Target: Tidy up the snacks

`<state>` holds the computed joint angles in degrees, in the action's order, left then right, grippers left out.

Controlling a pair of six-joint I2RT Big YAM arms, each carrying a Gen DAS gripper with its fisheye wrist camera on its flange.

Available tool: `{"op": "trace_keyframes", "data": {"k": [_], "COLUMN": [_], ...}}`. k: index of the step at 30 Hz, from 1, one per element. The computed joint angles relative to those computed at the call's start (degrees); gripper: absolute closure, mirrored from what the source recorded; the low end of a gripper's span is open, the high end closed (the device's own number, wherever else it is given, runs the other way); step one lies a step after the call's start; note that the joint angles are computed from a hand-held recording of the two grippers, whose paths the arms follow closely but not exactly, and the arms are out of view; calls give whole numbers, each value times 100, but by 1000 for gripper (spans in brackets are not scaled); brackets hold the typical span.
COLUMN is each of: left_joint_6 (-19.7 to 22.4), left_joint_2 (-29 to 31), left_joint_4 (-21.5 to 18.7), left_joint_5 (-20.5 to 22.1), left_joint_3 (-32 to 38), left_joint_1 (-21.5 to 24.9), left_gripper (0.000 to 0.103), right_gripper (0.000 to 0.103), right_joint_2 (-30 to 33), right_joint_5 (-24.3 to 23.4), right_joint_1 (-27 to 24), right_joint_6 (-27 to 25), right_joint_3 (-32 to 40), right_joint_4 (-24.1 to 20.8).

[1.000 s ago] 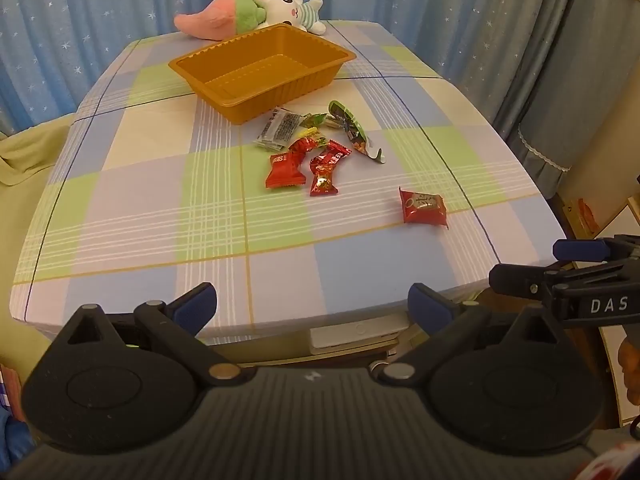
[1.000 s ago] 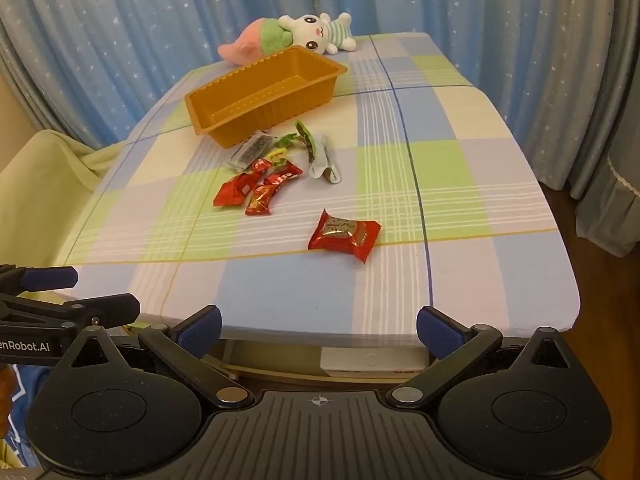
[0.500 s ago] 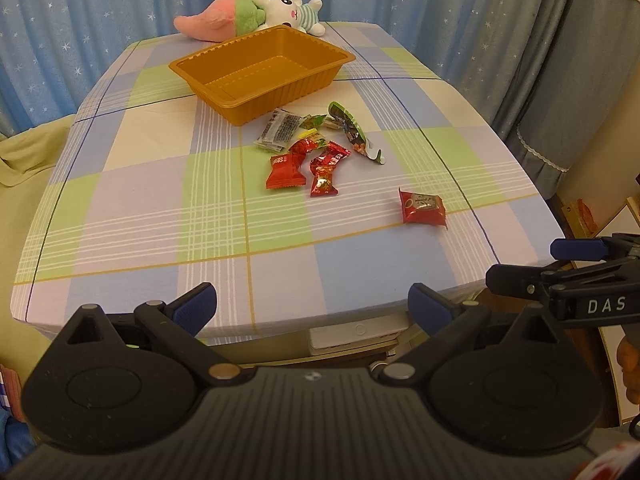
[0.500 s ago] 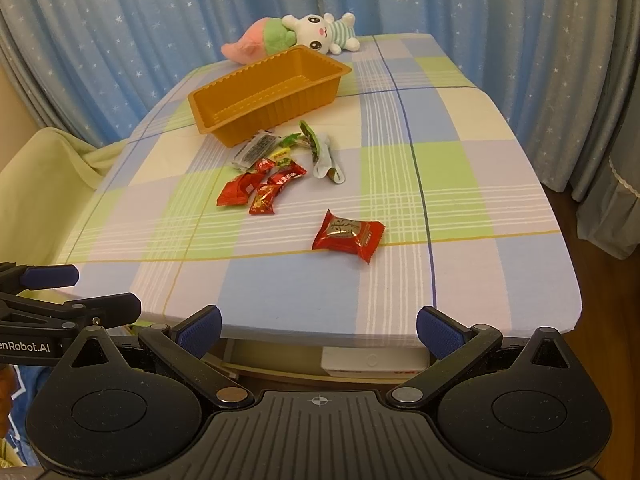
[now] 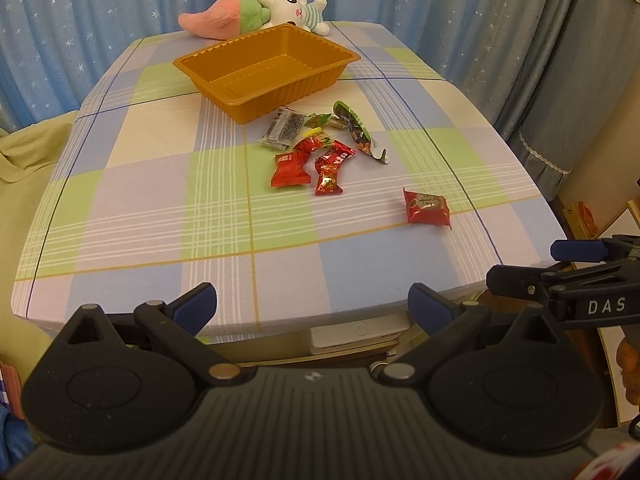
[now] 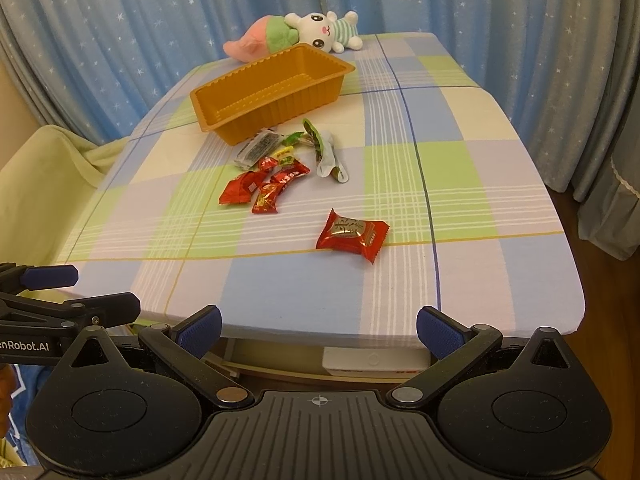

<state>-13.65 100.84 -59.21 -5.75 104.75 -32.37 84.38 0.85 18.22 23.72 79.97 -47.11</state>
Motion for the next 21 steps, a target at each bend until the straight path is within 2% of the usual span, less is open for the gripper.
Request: {"op": "trace_keyframes", "data": {"k": [21], "left_joint_6": [16], "left_joint_2": [-29], "left_joint_4": [25], "left_joint_5": [24], "left_joint_3": [-44], "left_joint_1": [30], "left_gripper": [1], "right_gripper": [0], "right_joint_2": [24], "right_joint_5": [13], "right_joint_1": [15], "right_joint_6": [10], "right_joint_3": [32], "right_joint_4": [-13]}}
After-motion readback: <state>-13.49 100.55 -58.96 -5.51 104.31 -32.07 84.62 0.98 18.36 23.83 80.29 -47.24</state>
